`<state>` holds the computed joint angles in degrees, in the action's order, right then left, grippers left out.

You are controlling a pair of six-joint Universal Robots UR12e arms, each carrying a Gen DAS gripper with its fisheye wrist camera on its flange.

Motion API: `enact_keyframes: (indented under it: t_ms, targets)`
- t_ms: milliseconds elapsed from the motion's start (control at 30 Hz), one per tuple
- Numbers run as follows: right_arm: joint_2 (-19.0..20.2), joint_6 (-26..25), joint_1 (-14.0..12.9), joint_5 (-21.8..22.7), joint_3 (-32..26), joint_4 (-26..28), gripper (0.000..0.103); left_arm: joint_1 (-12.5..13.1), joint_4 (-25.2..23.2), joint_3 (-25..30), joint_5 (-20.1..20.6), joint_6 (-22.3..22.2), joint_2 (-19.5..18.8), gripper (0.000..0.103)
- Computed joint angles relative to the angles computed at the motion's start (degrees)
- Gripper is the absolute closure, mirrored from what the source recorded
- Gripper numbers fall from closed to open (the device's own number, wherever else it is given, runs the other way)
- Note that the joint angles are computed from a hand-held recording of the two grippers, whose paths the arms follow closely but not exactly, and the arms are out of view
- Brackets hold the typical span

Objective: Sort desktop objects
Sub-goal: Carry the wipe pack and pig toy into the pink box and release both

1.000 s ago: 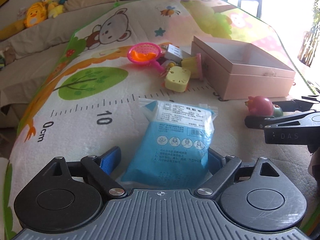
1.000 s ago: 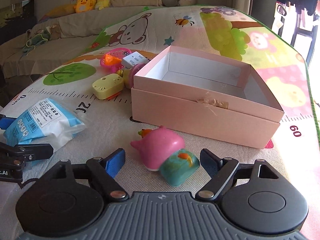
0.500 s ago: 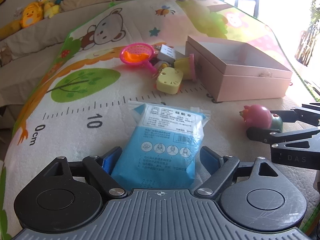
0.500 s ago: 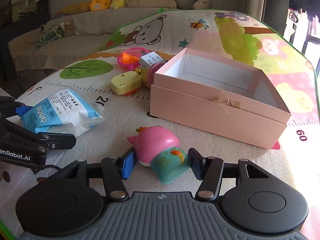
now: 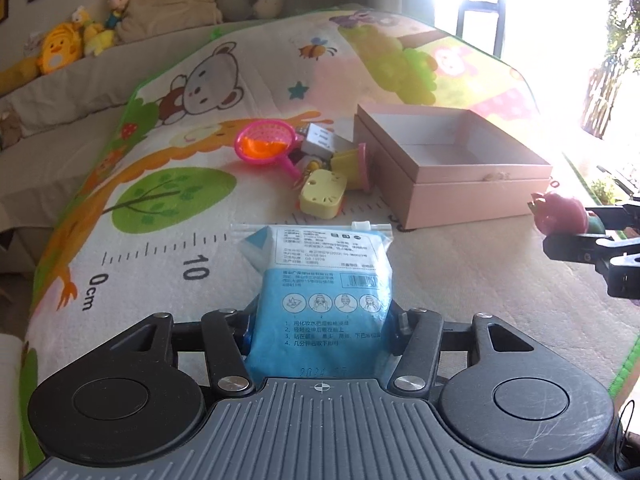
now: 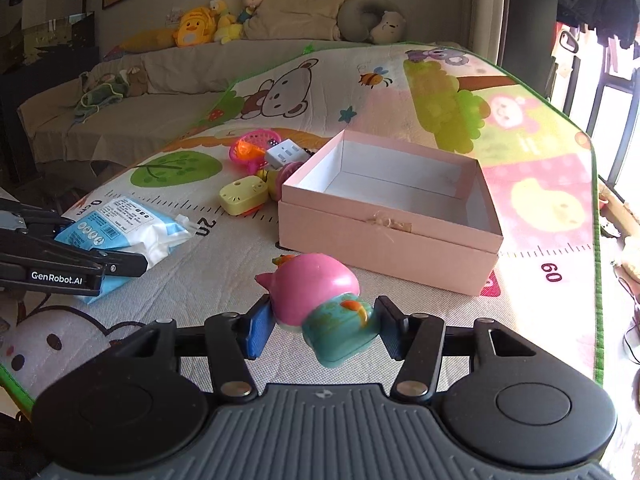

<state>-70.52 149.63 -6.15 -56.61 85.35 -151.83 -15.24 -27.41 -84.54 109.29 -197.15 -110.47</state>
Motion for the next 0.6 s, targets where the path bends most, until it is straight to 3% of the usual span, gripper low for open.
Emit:
enact_keyframes:
  t_ms: [233, 333, 400, 500, 600]
  targets:
    - [1.5, 7.0, -2.1, 2.2, -5.1, -9.0, 0.049, -0.5, 3.9, 5.3, -3.2, 5.8, -2.3, 0.043]
    - [3.8, 11.3, -2.6, 1.6, -9.5, -12.0, 0.049, -0.4, 5.8, 10.6, -5.4, 9.4, -5.5, 0.043]
    - [5.8, 12.7, -2.2, -1.3, -12.5, -14.2, 0.049, -0.4, 6.5, 16.0, -7.0, 12.0, -9.0, 0.043]
    - [8.9, 14.0, -1.5, -3.9, -17.5, -11.3, 0.049, -0.1, 5.4, 24.8, -8.4, 12.9, -15.1, 0.040]
    - [12.2, 13.9, -0.4, -5.9, -22.3, -6.0, 0.048, 0.1, 3.7, 29.6, -7.4, 14.2, -18.8, 0.022]
